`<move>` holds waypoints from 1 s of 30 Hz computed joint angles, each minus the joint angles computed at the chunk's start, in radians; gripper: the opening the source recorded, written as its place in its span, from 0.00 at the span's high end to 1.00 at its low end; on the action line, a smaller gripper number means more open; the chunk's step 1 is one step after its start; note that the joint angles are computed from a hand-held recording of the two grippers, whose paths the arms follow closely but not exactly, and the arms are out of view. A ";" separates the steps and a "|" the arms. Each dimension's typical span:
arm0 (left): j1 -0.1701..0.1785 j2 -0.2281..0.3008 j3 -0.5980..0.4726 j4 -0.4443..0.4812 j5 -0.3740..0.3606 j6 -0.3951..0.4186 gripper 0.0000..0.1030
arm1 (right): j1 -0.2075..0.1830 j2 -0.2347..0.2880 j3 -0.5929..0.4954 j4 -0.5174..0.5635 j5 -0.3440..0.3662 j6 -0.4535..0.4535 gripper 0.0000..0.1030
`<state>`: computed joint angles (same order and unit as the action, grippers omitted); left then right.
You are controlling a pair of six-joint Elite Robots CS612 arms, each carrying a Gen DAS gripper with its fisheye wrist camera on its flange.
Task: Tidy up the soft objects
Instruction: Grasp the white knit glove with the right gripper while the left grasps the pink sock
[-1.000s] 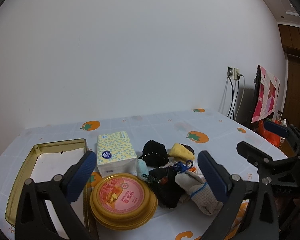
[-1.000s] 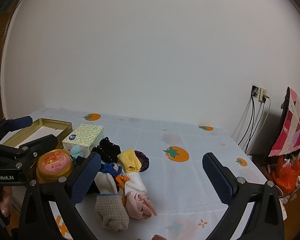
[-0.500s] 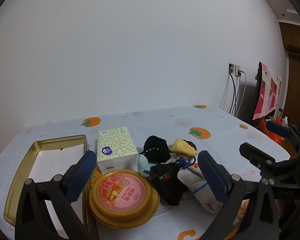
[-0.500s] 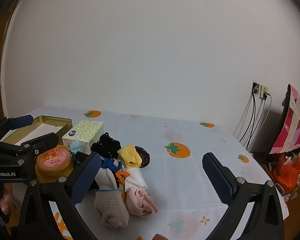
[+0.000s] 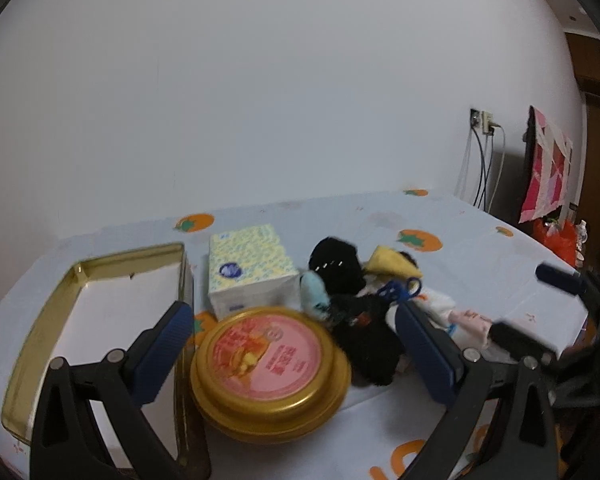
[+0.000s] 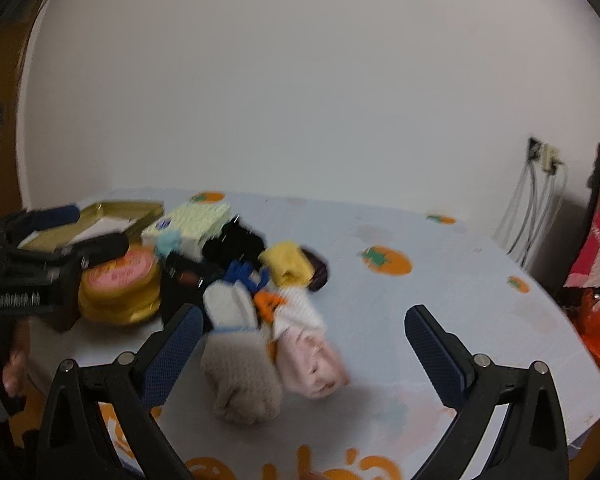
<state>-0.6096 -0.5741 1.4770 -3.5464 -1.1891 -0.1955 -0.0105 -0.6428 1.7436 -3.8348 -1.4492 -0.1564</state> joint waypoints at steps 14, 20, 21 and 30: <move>0.000 0.011 -0.014 0.013 -0.025 0.008 0.01 | 0.021 0.046 -0.046 0.135 0.071 -0.122 0.59; -0.003 0.015 -0.023 0.018 -0.034 0.025 0.06 | -0.016 0.036 -0.016 0.026 0.207 -0.031 0.65; -0.003 0.015 -0.025 0.022 -0.037 0.027 0.08 | -0.022 0.035 -0.012 0.004 0.220 -0.015 0.65; -0.015 0.025 -0.042 0.052 -0.054 0.084 0.26 | -0.055 0.043 -0.013 -0.137 0.268 0.128 0.65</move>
<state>-0.6247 -0.5489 1.4352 -3.4945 -1.2434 -0.1119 -0.0650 -0.5994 1.7305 -3.9714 -1.1808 -0.0288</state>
